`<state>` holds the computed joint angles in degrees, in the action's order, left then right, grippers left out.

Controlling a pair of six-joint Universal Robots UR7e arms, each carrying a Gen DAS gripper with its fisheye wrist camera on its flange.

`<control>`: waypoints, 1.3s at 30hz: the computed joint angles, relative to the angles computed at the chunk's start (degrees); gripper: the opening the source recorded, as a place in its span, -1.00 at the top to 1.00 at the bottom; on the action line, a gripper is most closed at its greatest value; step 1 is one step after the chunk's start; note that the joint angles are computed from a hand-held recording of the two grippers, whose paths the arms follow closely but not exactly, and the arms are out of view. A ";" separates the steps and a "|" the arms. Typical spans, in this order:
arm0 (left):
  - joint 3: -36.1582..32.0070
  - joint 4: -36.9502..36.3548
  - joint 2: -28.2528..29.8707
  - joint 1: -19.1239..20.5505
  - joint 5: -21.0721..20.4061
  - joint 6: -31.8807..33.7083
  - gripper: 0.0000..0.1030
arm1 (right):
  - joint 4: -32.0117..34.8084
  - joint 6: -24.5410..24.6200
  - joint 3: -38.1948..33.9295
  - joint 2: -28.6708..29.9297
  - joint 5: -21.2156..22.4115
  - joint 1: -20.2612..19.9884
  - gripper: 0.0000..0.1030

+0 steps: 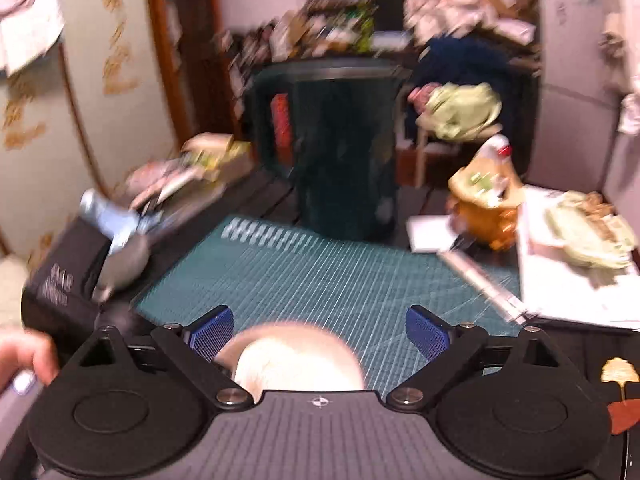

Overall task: Clean bowl
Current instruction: 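Open the right gripper and regrasp the cream sponge lying in the bowl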

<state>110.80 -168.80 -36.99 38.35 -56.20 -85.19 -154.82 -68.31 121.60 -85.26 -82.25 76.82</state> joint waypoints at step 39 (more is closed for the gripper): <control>5.42 -6.99 1.13 0.51 -0.02 0.51 0.66 | 19.27 -10.46 -4.03 1.00 -17.94 4.25 -0.03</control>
